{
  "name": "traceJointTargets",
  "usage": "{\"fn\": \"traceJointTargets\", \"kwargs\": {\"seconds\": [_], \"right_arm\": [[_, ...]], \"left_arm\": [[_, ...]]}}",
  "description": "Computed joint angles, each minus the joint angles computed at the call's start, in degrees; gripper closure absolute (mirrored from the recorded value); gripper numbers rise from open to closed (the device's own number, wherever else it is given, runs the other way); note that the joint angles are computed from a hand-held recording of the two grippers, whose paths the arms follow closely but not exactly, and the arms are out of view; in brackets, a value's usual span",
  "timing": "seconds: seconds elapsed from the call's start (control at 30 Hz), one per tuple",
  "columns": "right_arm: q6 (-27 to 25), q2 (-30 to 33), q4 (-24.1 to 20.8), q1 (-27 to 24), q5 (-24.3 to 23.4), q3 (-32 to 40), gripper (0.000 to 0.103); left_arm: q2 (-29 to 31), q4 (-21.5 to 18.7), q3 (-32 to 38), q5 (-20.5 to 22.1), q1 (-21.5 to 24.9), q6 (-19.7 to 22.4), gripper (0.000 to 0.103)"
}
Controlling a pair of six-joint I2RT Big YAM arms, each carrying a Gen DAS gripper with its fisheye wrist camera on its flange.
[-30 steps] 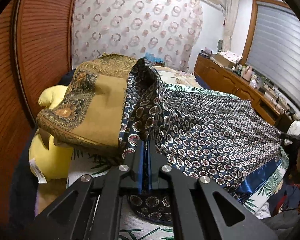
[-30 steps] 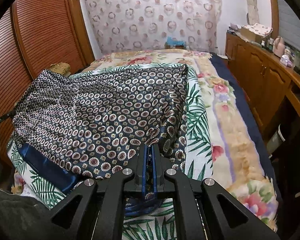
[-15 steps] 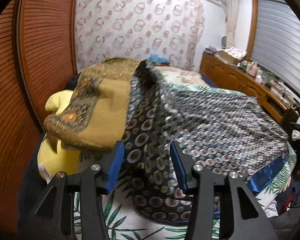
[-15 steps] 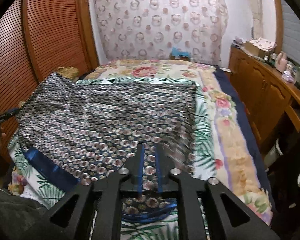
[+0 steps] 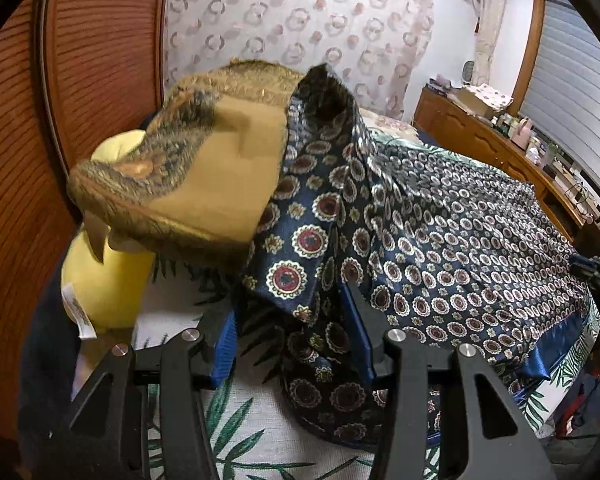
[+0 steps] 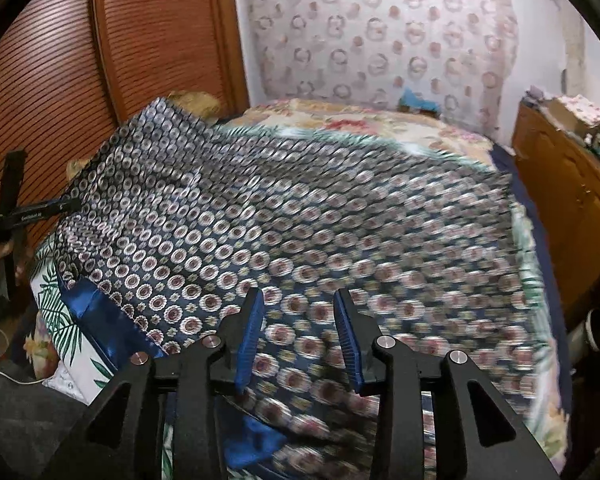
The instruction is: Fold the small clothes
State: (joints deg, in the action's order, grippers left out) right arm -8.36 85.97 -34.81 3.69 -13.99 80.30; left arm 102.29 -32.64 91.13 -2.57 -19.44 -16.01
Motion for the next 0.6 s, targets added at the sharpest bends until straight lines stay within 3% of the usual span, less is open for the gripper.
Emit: {"fn": "traceJointTargets", "kwargs": {"seconds": [0.2, 0.33, 0.4, 0.5, 0.6], "right_arm": [[-0.8, 5.2, -1.8, 1.9, 1.9, 3.3, 0.061], [-0.9, 6.4, -0.7, 2.8, 4.1, 3.9, 0.059], [-1.6, 6.8, -0.6, 3.2, 4.9, 4.2, 0.054], [-3.4, 6.8, -0.7, 4.4, 6.4, 4.0, 0.041], [-3.5, 7.0, -1.1, 4.8, 6.3, 4.2, 0.037]], "left_arm": [[0.3, 0.5, -0.4, 1.8, 0.3, -1.8, 0.054], [0.0, 1.3, -1.1, 3.5, 0.8, -3.5, 0.054], [0.0, 1.6, -1.3, 4.2, 1.0, -4.0, 0.054], [-0.3, 2.3, -1.7, 4.8, 1.0, -3.8, 0.062], [-0.1, 2.1, -1.4, 5.4, 0.8, -3.4, 0.07]]}}
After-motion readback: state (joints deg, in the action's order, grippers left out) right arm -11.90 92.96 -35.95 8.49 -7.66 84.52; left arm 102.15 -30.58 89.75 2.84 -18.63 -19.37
